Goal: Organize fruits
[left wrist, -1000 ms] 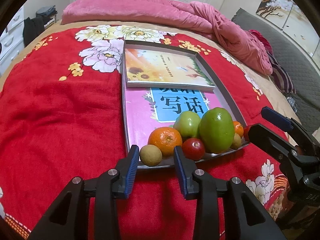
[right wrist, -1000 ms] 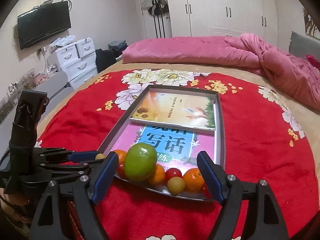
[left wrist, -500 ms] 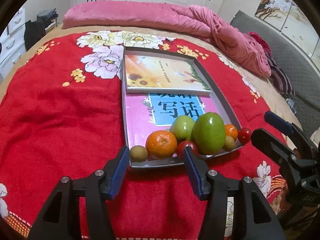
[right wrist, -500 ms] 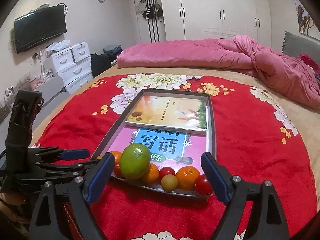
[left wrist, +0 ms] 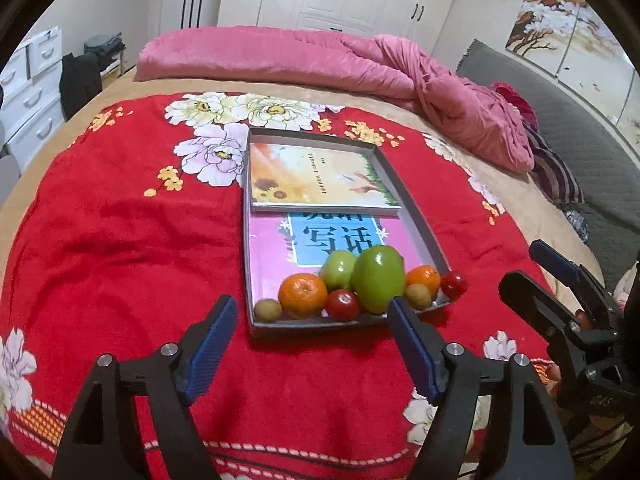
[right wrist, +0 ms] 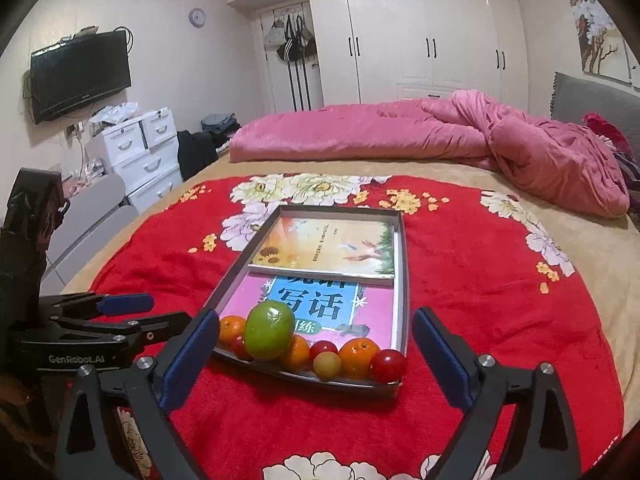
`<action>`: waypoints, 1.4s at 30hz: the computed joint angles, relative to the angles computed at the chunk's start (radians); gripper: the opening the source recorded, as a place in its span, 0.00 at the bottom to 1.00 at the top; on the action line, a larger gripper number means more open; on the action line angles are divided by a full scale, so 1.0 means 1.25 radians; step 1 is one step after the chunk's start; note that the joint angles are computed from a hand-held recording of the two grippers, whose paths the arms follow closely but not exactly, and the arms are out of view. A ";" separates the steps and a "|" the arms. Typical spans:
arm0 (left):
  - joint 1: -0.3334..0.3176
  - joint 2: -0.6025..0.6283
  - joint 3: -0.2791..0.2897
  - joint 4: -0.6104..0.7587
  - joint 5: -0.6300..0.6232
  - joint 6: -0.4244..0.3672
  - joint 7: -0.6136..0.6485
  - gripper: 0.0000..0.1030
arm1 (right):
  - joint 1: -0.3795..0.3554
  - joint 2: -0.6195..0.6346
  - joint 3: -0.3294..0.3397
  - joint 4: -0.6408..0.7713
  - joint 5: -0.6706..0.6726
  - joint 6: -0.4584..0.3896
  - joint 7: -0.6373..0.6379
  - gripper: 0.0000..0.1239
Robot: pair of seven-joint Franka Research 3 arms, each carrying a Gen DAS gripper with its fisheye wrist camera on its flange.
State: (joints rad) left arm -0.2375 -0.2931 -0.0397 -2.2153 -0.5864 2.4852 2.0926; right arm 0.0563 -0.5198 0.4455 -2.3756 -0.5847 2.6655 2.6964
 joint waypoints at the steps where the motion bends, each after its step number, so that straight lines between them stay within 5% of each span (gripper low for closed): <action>1: 0.002 -0.013 -0.005 -0.011 0.011 0.003 -0.003 0.77 | 0.003 -0.008 -0.002 -0.004 0.001 0.000 0.000 0.82; 18: -0.026 -0.164 0.020 -0.156 0.109 -0.044 -0.126 0.78 | 0.061 -0.156 0.020 -0.126 0.148 -0.065 -0.008 0.82; 42: -0.050 -0.168 0.034 -0.161 0.125 -0.025 -0.137 0.78 | 0.056 -0.142 0.042 -0.116 0.151 -0.078 -0.015 0.82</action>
